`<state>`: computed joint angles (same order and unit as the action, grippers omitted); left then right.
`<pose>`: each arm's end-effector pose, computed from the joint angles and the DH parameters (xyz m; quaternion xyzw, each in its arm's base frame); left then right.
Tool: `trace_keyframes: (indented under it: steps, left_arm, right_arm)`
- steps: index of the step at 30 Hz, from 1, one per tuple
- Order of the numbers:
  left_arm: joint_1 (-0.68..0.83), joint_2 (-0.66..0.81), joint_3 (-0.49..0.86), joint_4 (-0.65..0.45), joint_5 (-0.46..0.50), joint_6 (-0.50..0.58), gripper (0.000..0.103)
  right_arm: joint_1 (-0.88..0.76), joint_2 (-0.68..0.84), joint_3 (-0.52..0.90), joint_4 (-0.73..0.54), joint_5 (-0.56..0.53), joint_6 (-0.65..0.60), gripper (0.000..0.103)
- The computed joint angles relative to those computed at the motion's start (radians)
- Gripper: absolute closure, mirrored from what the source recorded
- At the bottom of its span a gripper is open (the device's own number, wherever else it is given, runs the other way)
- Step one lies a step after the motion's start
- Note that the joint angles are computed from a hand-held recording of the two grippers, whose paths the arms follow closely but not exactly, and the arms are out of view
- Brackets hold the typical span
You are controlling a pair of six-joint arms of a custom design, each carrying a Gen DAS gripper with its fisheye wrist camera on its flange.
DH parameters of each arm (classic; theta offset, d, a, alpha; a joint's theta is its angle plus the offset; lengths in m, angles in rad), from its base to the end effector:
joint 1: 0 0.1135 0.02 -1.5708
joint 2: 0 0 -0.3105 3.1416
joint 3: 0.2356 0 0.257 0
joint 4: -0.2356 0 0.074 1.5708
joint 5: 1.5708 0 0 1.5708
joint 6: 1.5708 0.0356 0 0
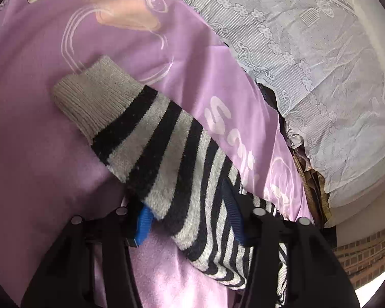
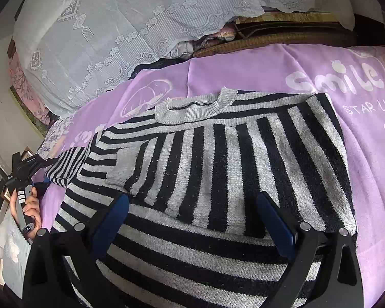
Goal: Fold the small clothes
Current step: 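Lift the held sleeve with the left tool toward the sweater body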
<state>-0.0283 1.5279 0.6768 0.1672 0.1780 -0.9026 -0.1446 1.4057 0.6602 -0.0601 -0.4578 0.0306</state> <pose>0.3007 -0.0148 0.2064 -0.3463 0.8312 -0.2636 0.3459 0.2661 -0.0229 0.2179 -0.0053 0.9074 0.1894 0.3750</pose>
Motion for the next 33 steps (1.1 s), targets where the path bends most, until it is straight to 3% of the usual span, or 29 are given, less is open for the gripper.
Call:
trace_keyframes:
  steps: [3, 5, 7, 14, 25, 33]
  left_arm:
    - [-0.023, -0.033, -0.003, -0.01, -0.026, 0.01, 0.072]
    - [-0.025, -0.032, 0.007, -0.028, -0.045, 0.023, 0.089]
    - [-0.02, -0.021, 0.012, -0.041, -0.043, 0.02, 0.093]
    - [-0.148, -0.072, 0.096, -0.186, -0.198, 0.126, 0.094]
    - [-0.419, -0.076, 0.337, -0.408, -0.43, 0.248, 0.094]
    - [-0.55, 0.024, 0.502, -0.485, -0.506, 0.268, 0.094]
  right_arm:
    - [0.0, 0.0, -0.001, 0.002, 0.0, 0.001, 0.003]
    - [0.001, 0.001, -0.001, 0.002, 0.001, 0.0, 0.003]
    - [0.002, 0.0, -0.003, 0.003, 0.004, 0.0, 0.003]
    - [-0.009, 0.002, 0.005, -0.004, 0.002, 0.011, 0.004]
    - [-0.088, -0.02, 0.028, -0.037, -0.062, 0.046, 0.004]
    - [-0.172, -0.049, 0.049, -0.07, -0.135, 0.054, 0.003]
